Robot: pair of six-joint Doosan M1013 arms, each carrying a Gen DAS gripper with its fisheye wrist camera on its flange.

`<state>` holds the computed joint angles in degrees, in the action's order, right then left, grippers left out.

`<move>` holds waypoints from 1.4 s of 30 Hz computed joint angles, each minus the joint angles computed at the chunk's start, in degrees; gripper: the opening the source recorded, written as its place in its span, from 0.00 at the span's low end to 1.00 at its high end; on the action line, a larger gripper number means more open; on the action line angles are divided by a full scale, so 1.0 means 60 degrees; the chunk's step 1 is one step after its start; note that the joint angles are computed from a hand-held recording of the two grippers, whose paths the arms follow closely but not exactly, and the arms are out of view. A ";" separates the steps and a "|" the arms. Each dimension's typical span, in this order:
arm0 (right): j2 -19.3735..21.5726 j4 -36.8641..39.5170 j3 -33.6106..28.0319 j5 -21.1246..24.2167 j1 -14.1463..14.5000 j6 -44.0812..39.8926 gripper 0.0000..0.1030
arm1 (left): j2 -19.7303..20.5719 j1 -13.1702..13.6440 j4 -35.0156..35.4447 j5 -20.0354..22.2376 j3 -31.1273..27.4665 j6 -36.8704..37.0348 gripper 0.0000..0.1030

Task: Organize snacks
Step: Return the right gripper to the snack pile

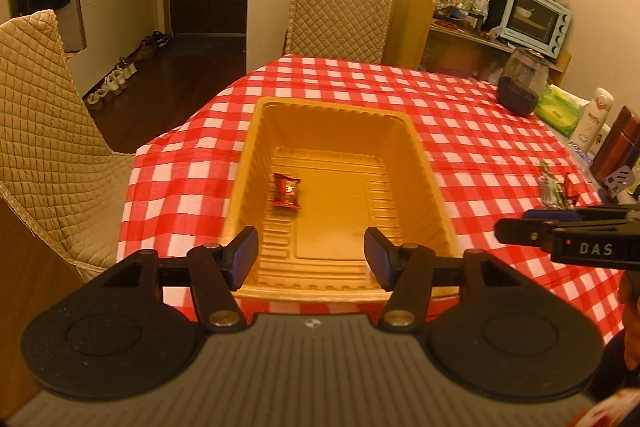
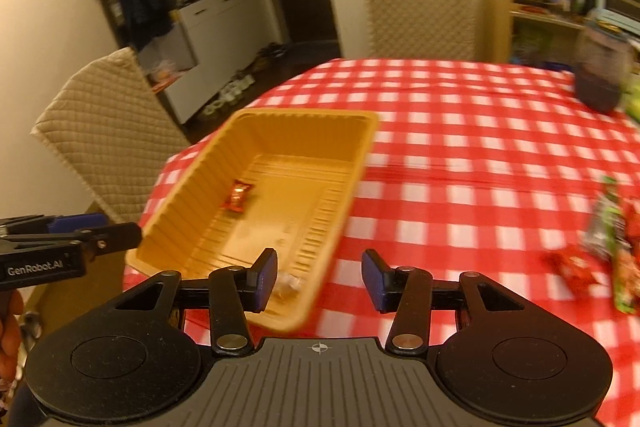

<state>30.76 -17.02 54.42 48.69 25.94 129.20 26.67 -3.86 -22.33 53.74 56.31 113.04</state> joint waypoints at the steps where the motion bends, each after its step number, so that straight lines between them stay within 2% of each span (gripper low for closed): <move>1: -0.0117 -0.0200 0.0143 0.0033 0.0016 0.0241 0.46 | -0.0055 -0.0024 -0.0024 -0.0011 0.0057 -0.0002 0.55; 11: -0.1259 -0.1819 0.1410 0.0185 0.0123 0.2244 0.49 | -0.0500 -0.0323 -0.0243 0.0005 0.0476 0.0025 0.65; 20: -0.2059 -0.3230 0.2267 0.0590 0.0194 0.3623 0.52 | -0.0801 -0.0652 -0.0556 -0.0002 0.0792 0.0268 0.69; 33: -0.2981 -0.4293 0.3449 0.1334 0.0074 0.5184 0.53 | -0.0824 -0.1258 -0.1202 0.0239 0.0876 0.0806 0.73; 42: -0.3386 -0.4534 0.4142 0.1570 -0.0246 0.6039 0.54 | -0.0566 -0.1820 -0.1440 0.0506 0.0656 0.1086 0.76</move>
<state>10.44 -44.22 79.27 58.11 24.47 165.44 23.27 -14.78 -30.97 56.78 60.25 119.56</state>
